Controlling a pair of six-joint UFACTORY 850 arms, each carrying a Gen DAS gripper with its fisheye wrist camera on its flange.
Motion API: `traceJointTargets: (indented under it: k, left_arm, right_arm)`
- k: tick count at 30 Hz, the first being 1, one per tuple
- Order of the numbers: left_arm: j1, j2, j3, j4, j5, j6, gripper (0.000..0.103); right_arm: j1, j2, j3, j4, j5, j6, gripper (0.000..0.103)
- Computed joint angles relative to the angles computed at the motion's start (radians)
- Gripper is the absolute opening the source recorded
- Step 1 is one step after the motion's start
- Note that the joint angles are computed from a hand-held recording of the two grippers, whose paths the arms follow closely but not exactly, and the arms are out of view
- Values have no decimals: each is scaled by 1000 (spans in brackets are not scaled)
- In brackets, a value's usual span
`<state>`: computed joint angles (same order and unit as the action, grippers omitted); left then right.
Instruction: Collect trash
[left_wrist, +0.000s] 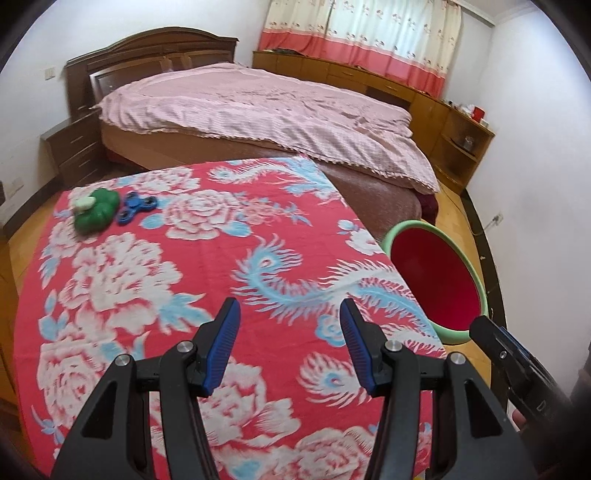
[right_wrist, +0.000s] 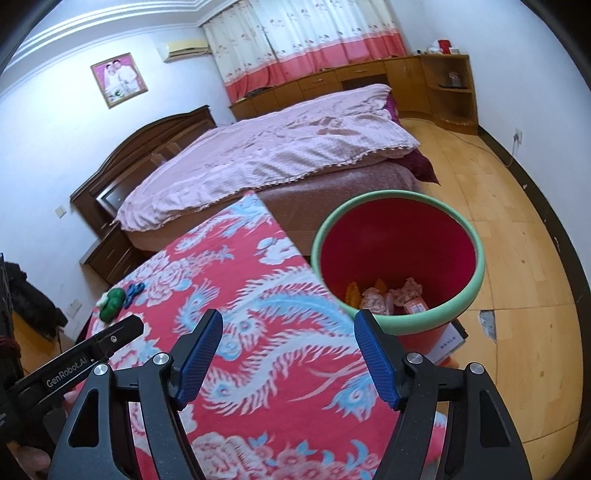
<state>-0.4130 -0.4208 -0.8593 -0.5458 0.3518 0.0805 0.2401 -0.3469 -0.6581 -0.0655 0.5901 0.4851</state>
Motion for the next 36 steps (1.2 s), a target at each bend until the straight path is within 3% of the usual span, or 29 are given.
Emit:
traceJointTargets:
  k: [17, 36]
  left_arm:
    - [-21, 126, 159, -239, 144, 154, 56]
    - [-27, 195, 234, -292, 212, 152, 56]
  right_arm:
    - [109, 70, 76, 132, 57, -152, 75]
    - [163, 104, 99, 181, 87, -209, 75]
